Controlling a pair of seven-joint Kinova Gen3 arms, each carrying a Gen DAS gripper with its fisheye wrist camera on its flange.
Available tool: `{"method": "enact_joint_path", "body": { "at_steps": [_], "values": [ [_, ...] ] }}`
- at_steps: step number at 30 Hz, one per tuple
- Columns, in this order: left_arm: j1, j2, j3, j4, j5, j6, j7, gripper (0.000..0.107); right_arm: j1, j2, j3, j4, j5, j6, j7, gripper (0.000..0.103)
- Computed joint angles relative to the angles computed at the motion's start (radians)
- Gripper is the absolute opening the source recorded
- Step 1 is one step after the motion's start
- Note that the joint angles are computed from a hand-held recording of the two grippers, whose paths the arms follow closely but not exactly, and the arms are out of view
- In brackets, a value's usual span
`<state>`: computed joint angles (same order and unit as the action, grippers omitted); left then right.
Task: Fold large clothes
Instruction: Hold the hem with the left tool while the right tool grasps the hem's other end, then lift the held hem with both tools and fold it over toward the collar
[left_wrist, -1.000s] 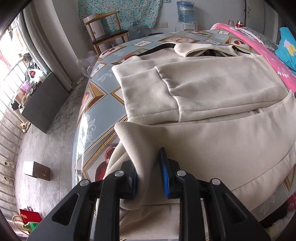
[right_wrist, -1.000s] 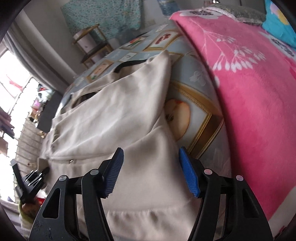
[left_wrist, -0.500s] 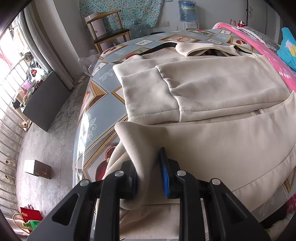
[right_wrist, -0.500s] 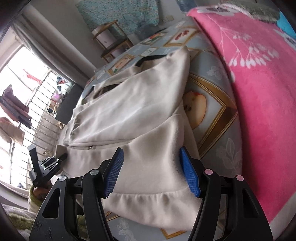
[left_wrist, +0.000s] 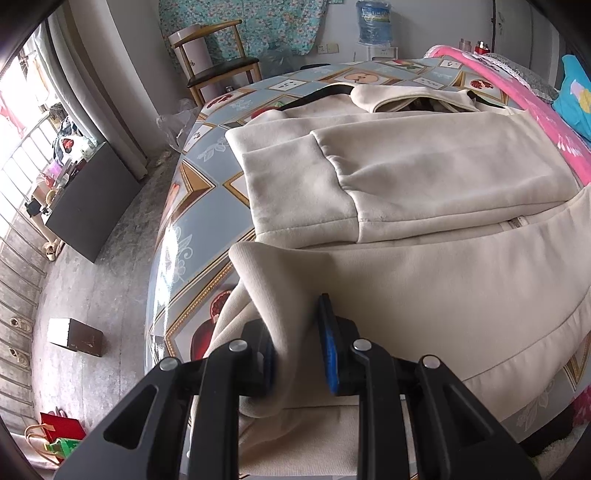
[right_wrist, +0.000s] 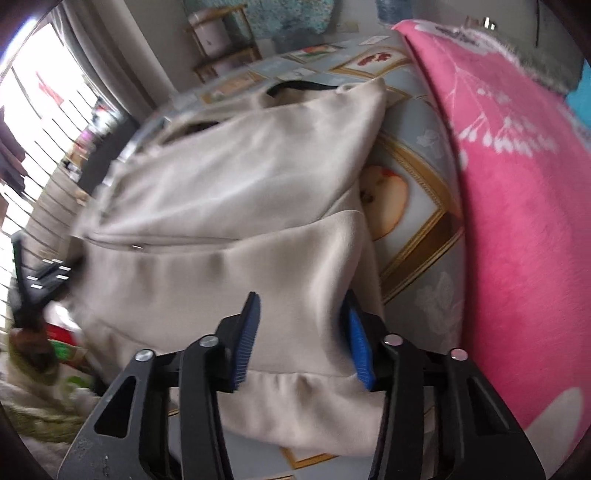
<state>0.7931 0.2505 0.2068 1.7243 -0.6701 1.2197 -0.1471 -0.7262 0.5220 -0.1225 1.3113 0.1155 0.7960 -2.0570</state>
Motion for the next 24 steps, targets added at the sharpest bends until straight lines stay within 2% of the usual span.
{"method": "enact_joint_path", "body": {
  "at_steps": [2,4,6,9,13,19,24],
  "values": [
    [0.001,0.005,0.0,-0.008,0.003,0.009,-0.003,0.02,-0.069,0.01,0.049,-0.027,0.072,0.04,-0.064,0.029],
    [-0.002,0.007,-0.001,-0.013,0.01,0.014,-0.009,0.02,-0.121,0.018,0.082,-0.044,0.14,0.076,-0.13,0.014],
    [-0.003,0.011,-0.002,-0.021,0.014,0.02,-0.015,0.02,-0.158,0.012,0.104,-0.039,0.199,0.098,-0.202,0.009],
    [-0.003,0.018,-0.004,-0.031,0.019,0.03,-0.028,0.02,-0.175,-0.015,0.106,0.003,0.25,0.066,-0.29,0.008],
    [-0.005,0.02,-0.008,-0.04,0.03,0.036,-0.037,0.02,-0.217,-0.003,0.109,-0.014,0.338,0.125,-0.36,0.008],
    [-0.007,0.017,-0.01,-0.039,0.036,0.031,-0.04,0.02,-0.258,0.065,0.103,-0.108,0.419,0.245,-0.355,0.008],
    [-0.01,0.013,-0.01,-0.034,0.038,0.023,-0.039,0.02,-0.27,0.088,0.104,-0.141,0.434,0.29,-0.349,0.008]
  ]
}}
